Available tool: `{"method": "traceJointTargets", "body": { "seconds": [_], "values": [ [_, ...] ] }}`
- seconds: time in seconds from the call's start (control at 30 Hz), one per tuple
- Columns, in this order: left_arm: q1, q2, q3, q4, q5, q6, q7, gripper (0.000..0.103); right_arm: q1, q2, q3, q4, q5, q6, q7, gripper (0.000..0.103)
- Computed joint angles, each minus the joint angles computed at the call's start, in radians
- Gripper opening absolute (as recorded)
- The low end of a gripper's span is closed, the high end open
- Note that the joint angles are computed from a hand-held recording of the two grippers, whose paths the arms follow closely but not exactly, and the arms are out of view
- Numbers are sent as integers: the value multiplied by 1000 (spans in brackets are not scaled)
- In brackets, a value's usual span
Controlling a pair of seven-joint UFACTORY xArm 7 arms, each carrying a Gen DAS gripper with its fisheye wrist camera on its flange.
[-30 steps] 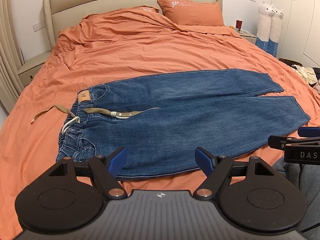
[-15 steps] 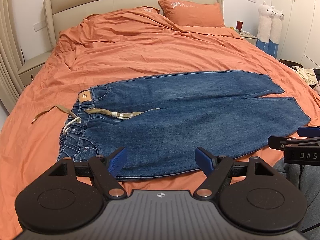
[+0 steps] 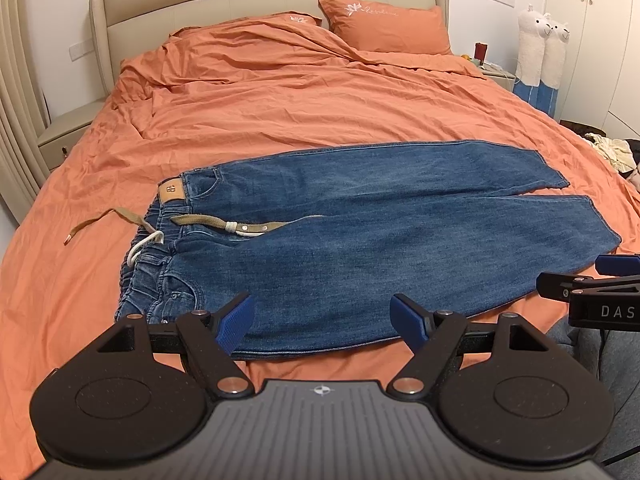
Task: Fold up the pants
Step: 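Lower the left tool to the jeans waistband while the right tool approaches the leg hems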
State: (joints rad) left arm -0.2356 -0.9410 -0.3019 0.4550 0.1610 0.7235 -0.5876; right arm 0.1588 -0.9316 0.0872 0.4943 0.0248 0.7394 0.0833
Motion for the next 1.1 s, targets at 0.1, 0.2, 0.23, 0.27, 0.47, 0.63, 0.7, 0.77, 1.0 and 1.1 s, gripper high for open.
{"method": "traceJointTargets", "body": {
  "seconds": [0.1,0.2,0.23,0.27,0.47,0.63,0.7,0.77,1.0,1.1],
  "values": [
    [0,0,3,2,1,10,2,91,2,-5,-3,-3,2,2,0,82],
    [0,-3,1,-2,1,12,-2,90,3,-9,-11,-9,8,2,-1,82],
    [0,-3,2,-3,1,11,-2,90,4,-7,-14,-10,11,2,-1,82],
    [1,-4,3,-5,1,10,-3,90,9,-5,-21,-11,19,2,-4,82],
    [21,-16,46,-34,11,-24,31,80,41,3,-62,-63,66,-125,-58,82],
    [58,-15,145,-62,4,-96,129,67,9,91,-40,-102,37,-330,-74,81],
    [74,2,195,-65,-9,-130,189,62,3,168,-44,-86,31,-395,-77,81],
    [96,24,247,-64,-25,-159,259,60,-10,244,-32,-70,19,-459,-70,72],
    [106,202,524,-4,-178,-293,526,57,2,515,-28,38,5,-583,-35,55],
    [28,319,695,52,-308,-335,660,57,74,621,-84,96,75,-589,-74,54]
  ]
}}
